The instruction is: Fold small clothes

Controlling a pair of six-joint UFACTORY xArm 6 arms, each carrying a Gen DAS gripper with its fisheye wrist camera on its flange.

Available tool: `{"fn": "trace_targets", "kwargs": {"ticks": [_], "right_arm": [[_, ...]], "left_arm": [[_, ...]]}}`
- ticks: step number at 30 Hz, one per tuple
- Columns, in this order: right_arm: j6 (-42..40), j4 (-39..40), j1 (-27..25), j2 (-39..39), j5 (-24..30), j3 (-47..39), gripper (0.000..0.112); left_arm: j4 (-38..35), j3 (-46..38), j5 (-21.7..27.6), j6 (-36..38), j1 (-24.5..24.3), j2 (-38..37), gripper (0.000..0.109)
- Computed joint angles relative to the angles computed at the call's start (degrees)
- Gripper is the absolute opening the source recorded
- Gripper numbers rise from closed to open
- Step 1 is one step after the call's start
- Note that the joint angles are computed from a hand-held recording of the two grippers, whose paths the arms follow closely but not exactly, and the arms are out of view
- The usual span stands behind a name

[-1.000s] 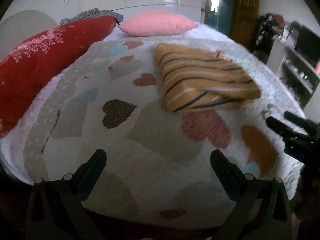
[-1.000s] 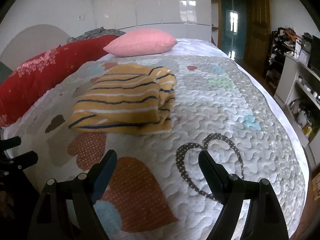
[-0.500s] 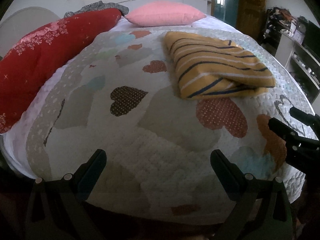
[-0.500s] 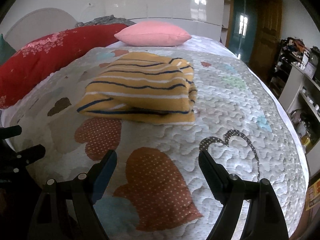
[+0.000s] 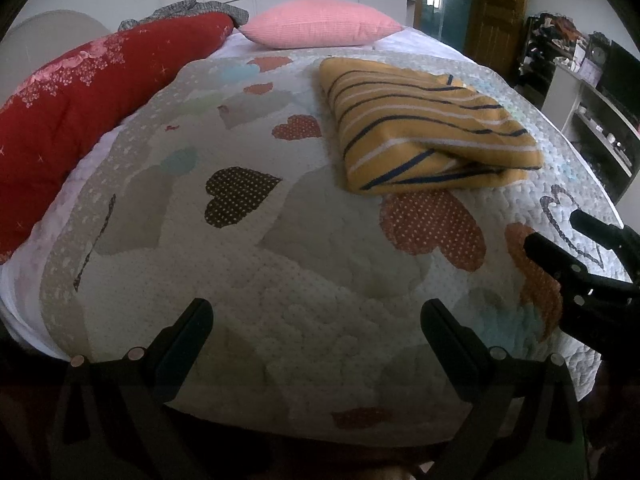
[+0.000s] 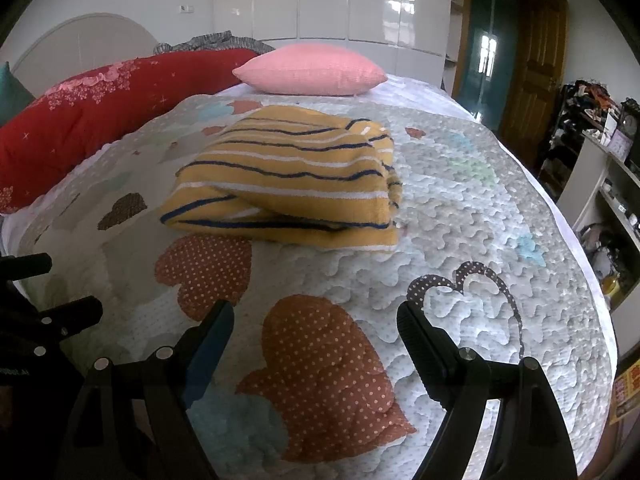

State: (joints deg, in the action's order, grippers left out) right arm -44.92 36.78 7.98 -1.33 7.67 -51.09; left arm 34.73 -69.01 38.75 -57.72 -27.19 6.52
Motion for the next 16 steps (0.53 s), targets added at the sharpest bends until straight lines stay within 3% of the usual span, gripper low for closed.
{"fn": "trace_targets", "kwargs": {"ticks": [16], "right_arm": [[-0.8,-0.2,1.4,-0.5,-1.7,1.1,0.087]], "left_arm": [[-1.8,1.0,-3.4,1.2,0.4,0.3,0.103]]}}
